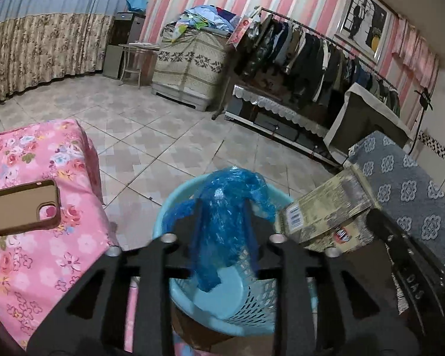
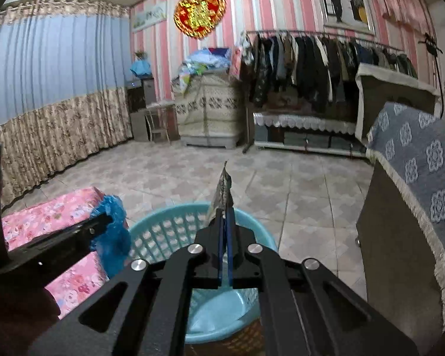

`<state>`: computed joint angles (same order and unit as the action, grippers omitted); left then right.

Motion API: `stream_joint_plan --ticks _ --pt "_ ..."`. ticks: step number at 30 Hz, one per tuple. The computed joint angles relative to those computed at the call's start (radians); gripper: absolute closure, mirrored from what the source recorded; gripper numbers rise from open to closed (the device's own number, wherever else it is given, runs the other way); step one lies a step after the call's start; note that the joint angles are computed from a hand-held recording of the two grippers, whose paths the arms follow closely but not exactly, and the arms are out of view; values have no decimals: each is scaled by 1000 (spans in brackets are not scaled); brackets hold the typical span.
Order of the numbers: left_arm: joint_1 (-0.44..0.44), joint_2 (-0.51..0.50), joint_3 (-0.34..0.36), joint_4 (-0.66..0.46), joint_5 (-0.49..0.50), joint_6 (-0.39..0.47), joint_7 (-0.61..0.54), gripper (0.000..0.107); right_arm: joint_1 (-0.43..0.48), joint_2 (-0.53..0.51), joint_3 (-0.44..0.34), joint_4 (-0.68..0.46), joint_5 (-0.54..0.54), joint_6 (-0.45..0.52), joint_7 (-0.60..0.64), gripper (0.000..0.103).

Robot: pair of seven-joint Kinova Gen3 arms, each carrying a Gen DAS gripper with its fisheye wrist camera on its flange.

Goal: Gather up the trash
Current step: 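Carry the blue bag with the left gripper to the blue basket and release, then grasp the brown paper with the left gripper while the right grasps the orange peel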

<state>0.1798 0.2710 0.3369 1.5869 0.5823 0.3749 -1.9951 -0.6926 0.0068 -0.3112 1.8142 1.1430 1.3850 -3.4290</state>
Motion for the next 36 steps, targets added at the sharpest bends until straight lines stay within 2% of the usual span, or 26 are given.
stream_joint_plan --ticks 1,2,3,4,6,11,13,16,18,20,24,26,28,30,33,34,36 --pt "28 3 -25 -10 -25 1 23 52 6 1 5 13 -8 -12 -14 99" --pt "43 0 -42 -8 -34 -1 31 33 14 2 13 14 -23 -24 -13 98" --pt "71 2 -75 -7 -27 -6 26 25 22 3 17 20 -28 -37 -21 91" --pt "88 2 -98 -12 -25 6 23 25 17 1 11 30 -27 -34 -42 75" --pt "104 11 -124 -31 -26 36 33 26 11 -5 4 48 -3 -39 -82 52" --pt "66 -16 -122 -17 -4 46 29 26 -15 21 -7 20 21 -2 -77 51" --pt "52 -51 -142 1 -14 52 37 26 -28 32 -6 0 25 16 -57 51" --pt "100 -114 -266 36 -80 76 55 26 -53 55 -4 -36 32 56 -32 51" --pt "116 -160 -348 64 -61 95 -5 26 -74 73 3 -66 31 79 -10 51" --pt "75 -235 -403 114 -57 111 -87 26 -81 76 11 -89 28 47 -13 50" --pt "-19 -358 -518 186 -33 145 -249 25 -129 137 13 -228 21 5 -15 39" --pt "-77 -406 -588 223 -24 130 -331 21 -216 205 43 -321 76 -31 29 32" --pt "-106 -438 -681 280 41 83 -412 18 -295 290 71 -414 136 -47 33 26" --pt "-180 -417 -735 294 108 92 -457 19 -316 380 56 -506 175 -87 59 23" --pt "-273 -363 -759 239 160 191 -464 20 -305 512 -29 -645 181 -205 178 23" --pt "-315 -355 -751 228 184 204 -481 20 -311 541 -37 -680 172 -224 219 23" --pt "-372 -355 -728 224 215 199 -497 19 -360 587 2 -748 134 -242 300 23"
